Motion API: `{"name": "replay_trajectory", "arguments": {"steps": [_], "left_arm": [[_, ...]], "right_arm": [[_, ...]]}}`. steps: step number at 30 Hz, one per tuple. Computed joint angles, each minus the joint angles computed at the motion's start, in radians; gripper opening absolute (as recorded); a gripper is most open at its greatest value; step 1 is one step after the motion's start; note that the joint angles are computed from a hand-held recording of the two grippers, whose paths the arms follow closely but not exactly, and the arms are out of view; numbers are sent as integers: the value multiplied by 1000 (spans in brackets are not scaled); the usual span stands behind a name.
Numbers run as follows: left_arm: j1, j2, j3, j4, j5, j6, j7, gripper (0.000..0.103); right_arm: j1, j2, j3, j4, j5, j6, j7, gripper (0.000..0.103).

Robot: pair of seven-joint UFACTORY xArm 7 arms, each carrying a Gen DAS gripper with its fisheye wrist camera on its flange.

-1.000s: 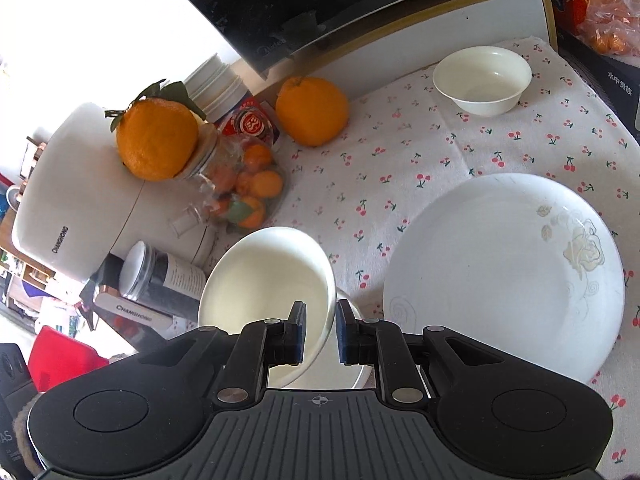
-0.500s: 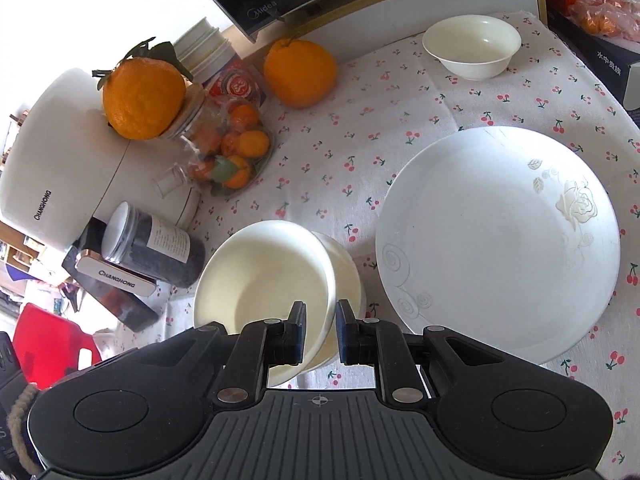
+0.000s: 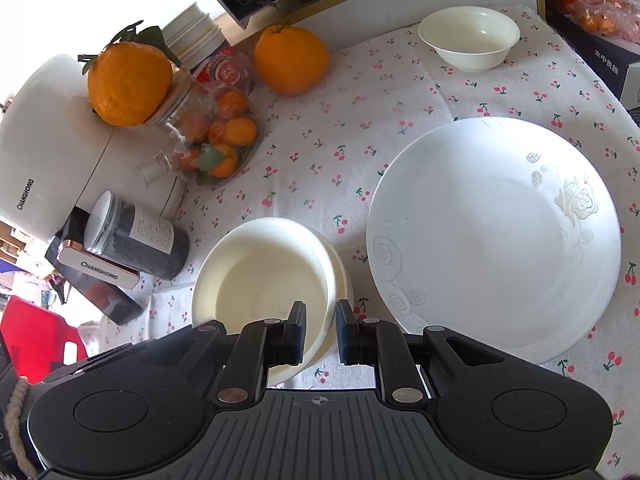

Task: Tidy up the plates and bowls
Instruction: 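Carry the cream bowl with both tools toward the plate stack, then lower the cream bowl beside the plate stack and open both tools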

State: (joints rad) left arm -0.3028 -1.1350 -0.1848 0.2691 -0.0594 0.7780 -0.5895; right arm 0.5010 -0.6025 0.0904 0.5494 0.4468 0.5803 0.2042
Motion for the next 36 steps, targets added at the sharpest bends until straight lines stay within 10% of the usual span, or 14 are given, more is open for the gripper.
{"name": "replay_trajectory", "arguments": {"steps": [24,36], "left_arm": [[-2,34,-15,10,24,-4,5,13],[8,21,-29,15,51,4,-2,43]], "right_arm": [[-6,14,12,-2,-32,-13,2,19],[18,-5,-31,1,22,-12,-69,34]]}}
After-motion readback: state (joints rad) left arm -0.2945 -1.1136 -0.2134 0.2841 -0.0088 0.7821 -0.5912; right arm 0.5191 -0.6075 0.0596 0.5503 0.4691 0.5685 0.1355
